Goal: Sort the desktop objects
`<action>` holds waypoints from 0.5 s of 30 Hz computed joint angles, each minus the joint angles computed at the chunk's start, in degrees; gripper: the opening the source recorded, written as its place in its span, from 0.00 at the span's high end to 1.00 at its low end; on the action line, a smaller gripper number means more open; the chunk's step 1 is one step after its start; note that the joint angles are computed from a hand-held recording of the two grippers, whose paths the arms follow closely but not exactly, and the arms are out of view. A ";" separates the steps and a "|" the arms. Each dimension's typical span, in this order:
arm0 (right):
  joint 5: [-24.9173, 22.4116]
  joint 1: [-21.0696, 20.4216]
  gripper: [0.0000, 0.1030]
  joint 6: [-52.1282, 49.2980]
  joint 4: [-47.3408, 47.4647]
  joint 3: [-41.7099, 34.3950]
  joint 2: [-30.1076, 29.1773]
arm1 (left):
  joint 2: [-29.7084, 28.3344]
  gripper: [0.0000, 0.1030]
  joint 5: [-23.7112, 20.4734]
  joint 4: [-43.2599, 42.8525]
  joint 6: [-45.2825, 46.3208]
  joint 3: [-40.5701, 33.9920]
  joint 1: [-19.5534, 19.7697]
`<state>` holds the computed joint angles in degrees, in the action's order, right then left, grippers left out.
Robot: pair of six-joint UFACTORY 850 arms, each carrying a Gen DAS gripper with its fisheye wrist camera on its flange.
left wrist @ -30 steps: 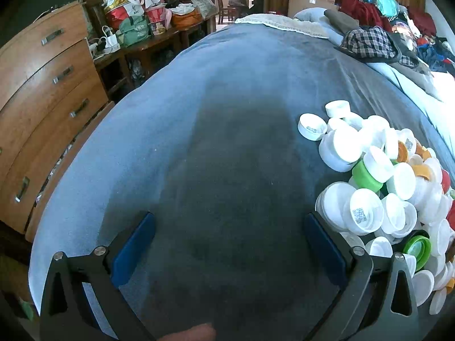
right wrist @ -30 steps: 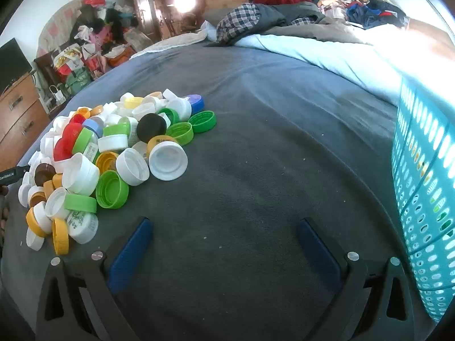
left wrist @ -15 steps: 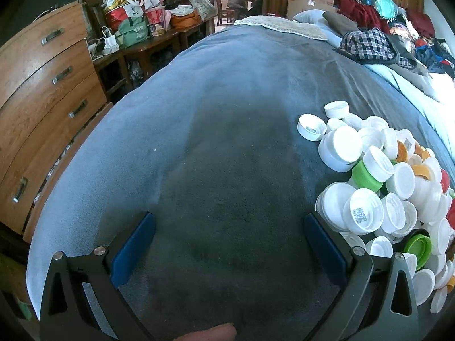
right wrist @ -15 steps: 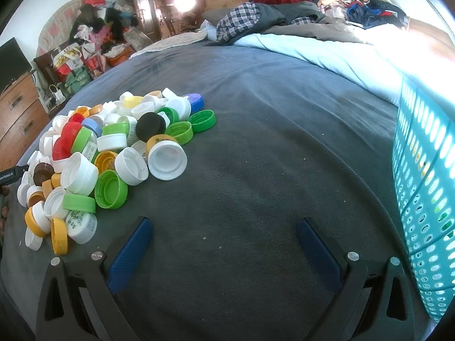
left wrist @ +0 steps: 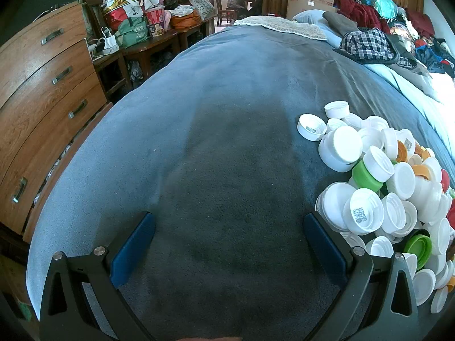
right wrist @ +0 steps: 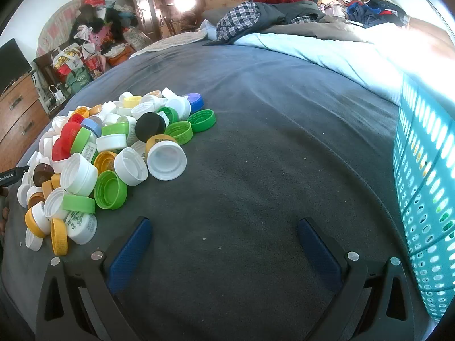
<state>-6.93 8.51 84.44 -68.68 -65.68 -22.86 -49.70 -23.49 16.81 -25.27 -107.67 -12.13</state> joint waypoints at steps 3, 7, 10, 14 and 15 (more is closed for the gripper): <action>0.03 0.01 0.00 -0.26 0.30 -0.03 -0.01 | -0.02 0.01 -0.02 0.04 0.00 -0.02 0.00; 0.02 0.00 0.00 -0.28 0.30 -0.04 -0.02 | 0.00 0.01 0.02 -0.04 0.05 0.01 0.00; 0.10 -0.06 0.00 -0.55 0.55 -0.05 -0.05 | 0.00 0.01 -0.01 0.01 0.02 0.00 0.00; 0.07 -0.03 0.00 -0.70 0.70 -0.09 -0.05 | 0.00 0.01 0.02 -0.05 0.08 -0.01 0.01; 0.07 -0.04 0.00 -0.86 0.86 -0.11 -0.05 | -0.01 0.01 -0.01 -0.09 0.11 -0.03 0.01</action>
<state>-6.86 8.47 83.57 -67.83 -65.79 -22.92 -49.70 -23.50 16.72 -25.16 -107.70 -12.12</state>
